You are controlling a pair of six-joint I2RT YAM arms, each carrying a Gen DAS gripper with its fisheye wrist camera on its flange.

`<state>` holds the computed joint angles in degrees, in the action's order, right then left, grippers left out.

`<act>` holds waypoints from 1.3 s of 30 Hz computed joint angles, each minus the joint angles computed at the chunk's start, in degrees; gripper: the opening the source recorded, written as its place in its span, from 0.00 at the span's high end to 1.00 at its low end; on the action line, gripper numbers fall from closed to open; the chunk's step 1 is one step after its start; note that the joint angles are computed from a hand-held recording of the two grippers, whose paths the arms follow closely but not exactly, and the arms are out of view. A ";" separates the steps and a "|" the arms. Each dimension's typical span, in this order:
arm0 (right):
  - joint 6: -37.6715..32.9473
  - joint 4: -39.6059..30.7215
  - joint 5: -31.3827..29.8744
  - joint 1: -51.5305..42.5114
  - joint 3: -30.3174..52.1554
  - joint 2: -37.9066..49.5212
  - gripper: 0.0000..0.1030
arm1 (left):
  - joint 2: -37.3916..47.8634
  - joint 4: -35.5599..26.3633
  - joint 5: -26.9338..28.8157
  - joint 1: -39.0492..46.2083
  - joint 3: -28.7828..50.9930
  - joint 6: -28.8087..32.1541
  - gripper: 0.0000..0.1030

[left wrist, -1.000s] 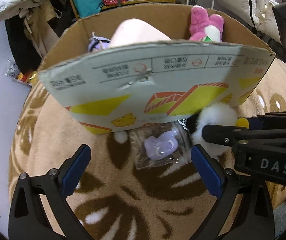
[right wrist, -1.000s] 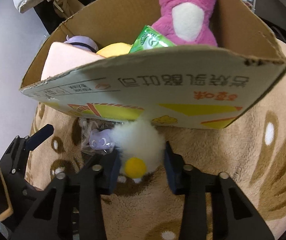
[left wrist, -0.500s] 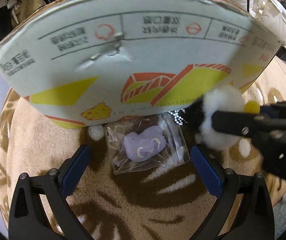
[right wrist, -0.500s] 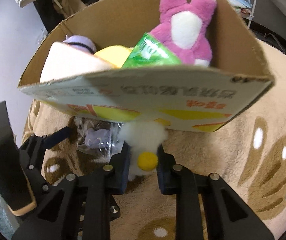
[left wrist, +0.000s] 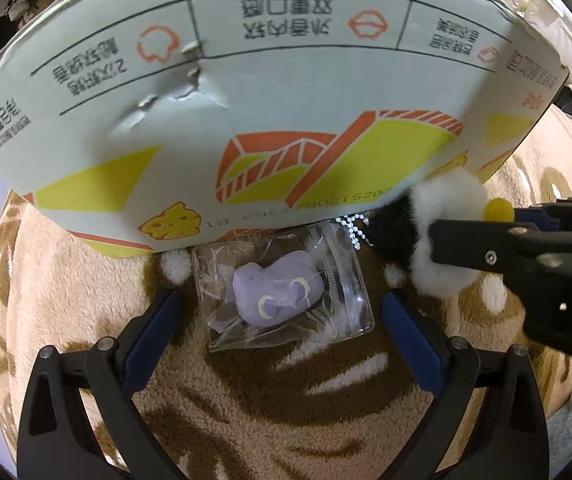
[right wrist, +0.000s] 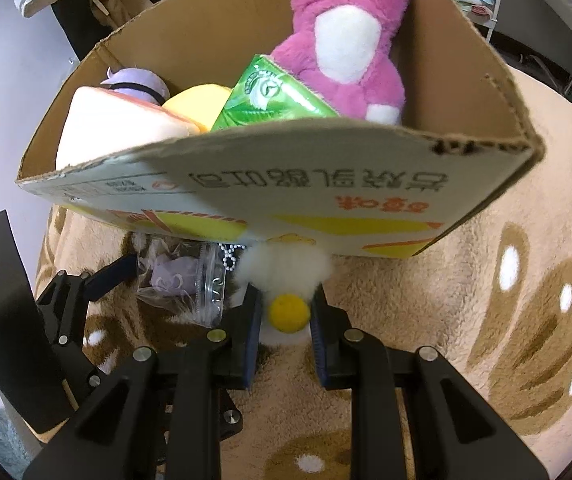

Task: Organize soft objects
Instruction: 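Close the left tool on the bagged toy while the right tool grips the chick, lifting both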

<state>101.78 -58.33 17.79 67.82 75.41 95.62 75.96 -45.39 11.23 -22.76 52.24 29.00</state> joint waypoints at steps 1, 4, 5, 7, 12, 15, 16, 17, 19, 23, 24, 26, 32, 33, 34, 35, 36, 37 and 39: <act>-0.22 0.44 -0.13 -0.18 0.13 0.38 0.77 | -0.55 -0.12 0.14 0.53 -0.45 0.33 0.07; -0.85 1.54 -0.46 -0.81 0.38 1.29 0.77 | -0.86 -0.43 0.34 1.27 -0.64 0.76 0.12; -1.04 1.91 -0.57 -0.97 -0.03 1.08 0.77 | 0.20 -0.16 0.58 2.69 -0.19 2.31 0.14; -1.78 2.81 -0.93 -1.33 -0.48 1.06 0.76 | 0.66 -0.32 0.46 3.34 0.00 3.01 0.18; -2.91 6.25 -1.70 -2.10 -1.48 2.09 0.73 | 0.21 -0.88 1.02 4.37 0.04 2.93 0.25; -1.71 5.80 -1.04 -2.05 -1.12 2.38 0.74 | -0.78 -0.98 0.66 3.37 -0.11 1.41 0.25; -1.85 5.22 -0.86 -2.02 -0.61 2.66 0.75 | -1.21 -0.84 0.49 3.22 -0.44 1.18 0.26; -2.22 4.57 -0.70 -1.99 0.00 3.03 0.75 | -2.12 -1.14 0.23 2.85 -0.77 0.84 0.26; -2.30 3.34 -0.27 -1.67 1.46 4.05 0.76 | -2.78 -2.30 0.85 4.33 -0.48 2.09 0.26; -2.94 2.47 -0.07 -1.70 3.73 5.85 0.76 | -3.37 -4.85 1.70 5.62 0.53 2.00 0.26; -2.92 2.65 -0.03 -1.76 3.57 5.68 0.76 | -3.66 -5.29 1.82 6.04 0.65 2.05 0.27; -2.39 2.87 0.04 -1.63 3.42 5.49 0.76 | -4.10 -5.03 1.17 7.23 0.45 2.68 0.27; -1.64 1.19 0.62 -0.73 3.20 3.74 0.77 | -4.00 -6.54 2.10 9.92 1.66 3.67 0.27; -1.40 1.09 0.76 -0.58 3.14 3.56 0.77 | -4.47 -6.92 2.38 10.59 1.71 4.08 0.27; -0.98 0.81 1.00 -0.32 3.24 3.39 0.78 | -4.74 -7.22 2.73 11.27 1.84 4.55 0.27; 0.15 -0.12 1.40 0.70 2.89 2.52 0.78 | -5.67 -7.83 2.61 11.31 1.94 4.38 0.27; 0.56 -0.39 1.67 0.98 2.11 1.75 0.78 | -6.28 -7.71 2.38 11.93 2.06 4.52 0.27; 0.90 -1.39 2.03 1.29 2.60 1.66 0.78 | -7.53 -7.92 1.86 11.62 1.92 3.76 0.27; 1.29 -3.27 2.53 2.00 3.21 1.40 0.78 | -7.77 -8.44 1.98 13.00 2.77 3.88 0.27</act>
<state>103.08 -61.60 20.32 69.81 78.62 97.02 68.20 -53.83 13.21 -9.75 55.01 32.88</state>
